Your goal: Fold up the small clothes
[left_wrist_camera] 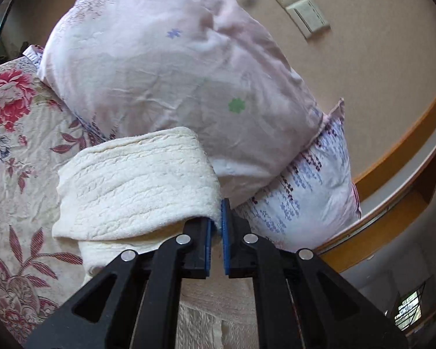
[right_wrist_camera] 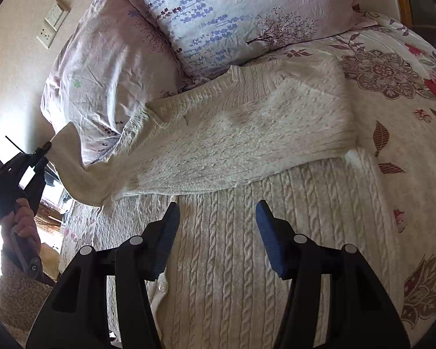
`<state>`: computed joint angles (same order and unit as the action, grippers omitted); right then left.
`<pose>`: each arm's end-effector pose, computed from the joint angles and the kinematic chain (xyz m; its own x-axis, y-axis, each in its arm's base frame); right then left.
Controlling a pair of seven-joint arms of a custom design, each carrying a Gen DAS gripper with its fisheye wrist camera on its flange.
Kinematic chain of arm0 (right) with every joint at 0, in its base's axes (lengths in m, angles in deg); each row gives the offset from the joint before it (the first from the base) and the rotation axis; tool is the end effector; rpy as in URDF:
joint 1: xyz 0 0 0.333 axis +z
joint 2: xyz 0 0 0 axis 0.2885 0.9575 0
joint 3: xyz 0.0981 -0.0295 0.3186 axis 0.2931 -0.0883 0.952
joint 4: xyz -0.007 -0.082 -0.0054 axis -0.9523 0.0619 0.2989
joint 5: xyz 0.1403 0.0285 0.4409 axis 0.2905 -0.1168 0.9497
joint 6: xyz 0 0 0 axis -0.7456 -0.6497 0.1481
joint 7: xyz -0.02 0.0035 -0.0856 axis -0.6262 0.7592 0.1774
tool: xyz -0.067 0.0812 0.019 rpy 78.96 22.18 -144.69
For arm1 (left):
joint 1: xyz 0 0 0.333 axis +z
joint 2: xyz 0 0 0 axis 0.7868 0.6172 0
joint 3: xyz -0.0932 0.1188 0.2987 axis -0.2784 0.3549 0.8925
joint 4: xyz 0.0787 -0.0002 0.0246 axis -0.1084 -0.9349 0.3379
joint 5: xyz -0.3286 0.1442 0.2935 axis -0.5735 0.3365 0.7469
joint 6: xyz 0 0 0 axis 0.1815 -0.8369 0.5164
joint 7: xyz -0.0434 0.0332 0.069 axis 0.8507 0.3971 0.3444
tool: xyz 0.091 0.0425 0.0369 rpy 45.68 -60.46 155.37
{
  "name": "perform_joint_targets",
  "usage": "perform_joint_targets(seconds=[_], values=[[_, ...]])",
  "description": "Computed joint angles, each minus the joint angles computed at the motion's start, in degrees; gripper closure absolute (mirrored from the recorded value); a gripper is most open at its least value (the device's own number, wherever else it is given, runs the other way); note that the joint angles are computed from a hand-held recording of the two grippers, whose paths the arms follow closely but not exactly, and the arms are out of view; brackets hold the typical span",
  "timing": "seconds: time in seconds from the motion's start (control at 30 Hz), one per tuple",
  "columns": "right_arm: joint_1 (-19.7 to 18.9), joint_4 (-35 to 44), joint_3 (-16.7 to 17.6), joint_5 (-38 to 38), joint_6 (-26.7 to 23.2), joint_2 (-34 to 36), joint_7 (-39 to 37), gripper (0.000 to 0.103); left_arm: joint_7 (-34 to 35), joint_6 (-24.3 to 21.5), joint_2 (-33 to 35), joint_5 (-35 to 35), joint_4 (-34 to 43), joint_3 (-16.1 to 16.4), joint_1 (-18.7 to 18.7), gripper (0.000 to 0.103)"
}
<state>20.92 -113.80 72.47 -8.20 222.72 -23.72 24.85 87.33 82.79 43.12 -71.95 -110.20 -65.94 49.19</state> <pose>0.6343 -0.0090 0.5493 -0.1187 -0.8443 -0.5226 -0.8371 0.3682 -0.4046 0.7394 -0.1876 0.5763 -0.0669 -0.6882 0.7225 -0.6302 -0.5322 -0.5653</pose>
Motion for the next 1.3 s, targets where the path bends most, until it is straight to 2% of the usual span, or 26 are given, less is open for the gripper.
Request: perform_joint_targets(seconds=[0.1, 0.27, 0.4, 0.5, 0.53, 0.57, 0.6, 0.63, 0.67, 0.73, 0.83, 0.9, 1.0, 1.07, 1.2, 1.3], values=[[-0.4, -1.0, -0.3, -0.4, 0.2, -0.7, 1.0, 0.046, -6.8, -3.2, 2.4, 11.6, 1.3, 3.0, -5.2, 0.097], [-0.8, -2.4, -0.8, -1.4, 0.5, -1.7, 2.4, 0.046, -17.2, -9.3, 5.5, 26.6, 1.6, 6.3, -10.3, 0.097], [-0.7, -2.2, -1.0, -1.8, 0.1, -1.6, 2.4, 0.046, -22.7, -12.6, 6.7, 30.8, 0.8, 6.5, -10.7, 0.096], [-0.4, -0.5, -0.7, -2.3, -0.8, -0.5, 0.9, 0.046, -22.5, -10.6, 6.4, 30.8, -0.9, 5.3, -9.7, 0.094], [-0.2, 0.5, -0.6, -2.2, -1.0, 0.0, -0.4, 0.046, -21.7, -10.8, 6.4, 30.4, -0.7, 4.7, -9.2, 0.088], [0.0, 1.6, -0.3, -2.3, -1.2, 0.7, -1.6, 0.046, -19.4, -10.2, 5.6, 28.7, -1.8, 3.3, -8.0, 0.072], [0.2, 3.0, 0.0, -2.3, -1.4, 1.5, -3.1, 0.046, -17.6, -9.4, 4.4, 27.5, -3.2, 2.5, -7.2, 0.062], [0.5, 4.6, 0.4, -1.5, -1.8, 2.4, -5.1, 0.044, -18.1, -7.9, 2.6, 28.6, -5.2, 3.4, -7.9, 0.04], [0.7, 6.4, 0.8, -0.9, -2.3, 3.6, -7.0, 0.038, -21.5, -6.0, 0.5, 32.8, -7.6, 6.0, -10.0, 0.029], [1.1, 10.4, 2.0, 0.0, -2.8, 6.1, -10.6, 0.03, -25.9, -3.7, -3.1, 39.7, -11.9, 9.1, -12.1, 0.028], [1.8, 17.3, 4.7, 0.5, -3.9, 11.0, -15.9, 0.03, -36.1, -4.8, -7.6, 53.7, -16.4, 13.6, -14.2, 0.028], [2.4, 22.5, 6.7, -0.1, -5.4, 15.1, -18.5, 0.033, -41.2, -5.8, -9.8, 59.6, -18.8, 14.4, -13.7, 0.028], [3.7, 31.1, 9.6, -3.6, -8.8, 22.0, -19.1, 0.044, -45.0, -6.6, -12.4, 62.7, -22.0, 13.7, -11.5, 0.028], [5.1, 36.8, 11.1, -7.3, -11.2, 26.6, -17.6, 0.051, -45.1, -6.4, -14.5, 62.3, -24.7, 12.7, -9.7, 0.029], [8.1, 46.0, 12.7, -14.8, -14.6, 34.0, -15.1, 0.053, -44.6, -6.5, -16.6, 61.5, -27.5, 10.4, -6.4, 0.029], [10.7, 50.9, 12.7, -20.5, -16.0, 38.0, -13.4, 0.054, -43.1, -6.6, -17.4, 59.9, -28.7, 9.1, -4.9, 0.029]])
